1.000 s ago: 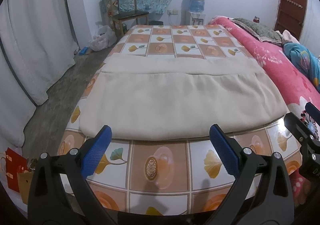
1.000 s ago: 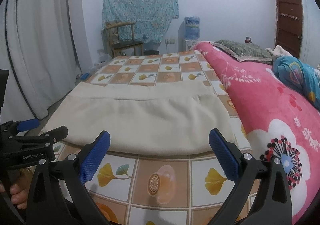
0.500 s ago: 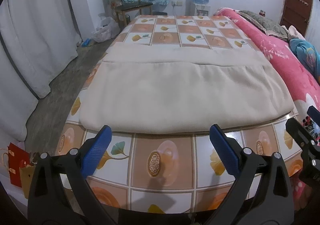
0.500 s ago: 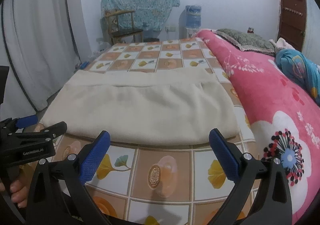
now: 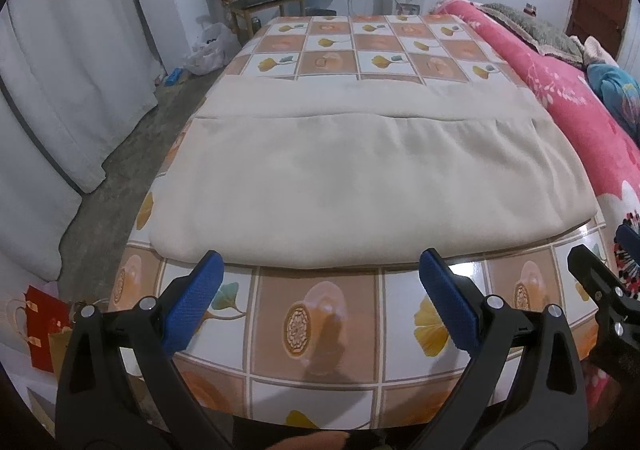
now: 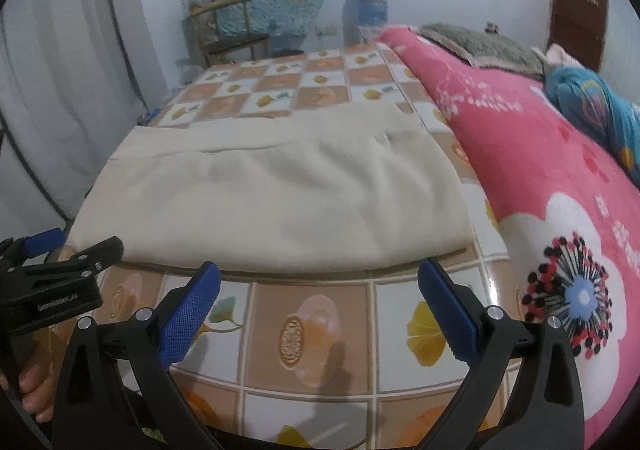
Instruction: Fold large clothes
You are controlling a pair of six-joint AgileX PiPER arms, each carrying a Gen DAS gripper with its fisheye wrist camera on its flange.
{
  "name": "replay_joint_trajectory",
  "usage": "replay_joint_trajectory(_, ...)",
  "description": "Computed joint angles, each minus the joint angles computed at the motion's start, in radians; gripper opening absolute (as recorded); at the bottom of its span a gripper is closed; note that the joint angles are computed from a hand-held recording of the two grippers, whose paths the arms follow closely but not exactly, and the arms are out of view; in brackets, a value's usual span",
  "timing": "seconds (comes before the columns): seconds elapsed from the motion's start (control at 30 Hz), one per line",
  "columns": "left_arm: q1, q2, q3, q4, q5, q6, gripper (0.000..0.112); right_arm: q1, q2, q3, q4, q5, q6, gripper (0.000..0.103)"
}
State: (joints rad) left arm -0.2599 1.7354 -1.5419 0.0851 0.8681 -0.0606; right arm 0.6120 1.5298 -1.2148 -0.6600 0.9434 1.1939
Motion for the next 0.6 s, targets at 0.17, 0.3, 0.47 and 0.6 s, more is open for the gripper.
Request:
replay_joint_trajectory(0.17, -0.004, 0.031, -0.028, -0.018, 0.04, 0.004, 0.095, -0.033, 0.022, -0.03, 0.075, 0.013, -0.055, 0.096)
replay_joint_trajectory(0.3, -0.007, 0.042, -0.032, -0.012, 0.056, 0.0, 0.095, -0.036, 0.046, -0.061, 0.094, 0.028, -0.083, 0.096)
replay_joint_trajectory(0.47, 0.001, 0.049, -0.035, -0.021, 0.068, 0.012, 0.095, -0.044, 0.076, -0.094, 0.132, 0.032, -0.12, 0.096)
replay_joint_trajectory(0.6, 0.008, 0.054, -0.038, -0.033, 0.075, 0.021, 0.095, -0.045, 0.088, -0.11, 0.148, 0.037, -0.137, 0.096)
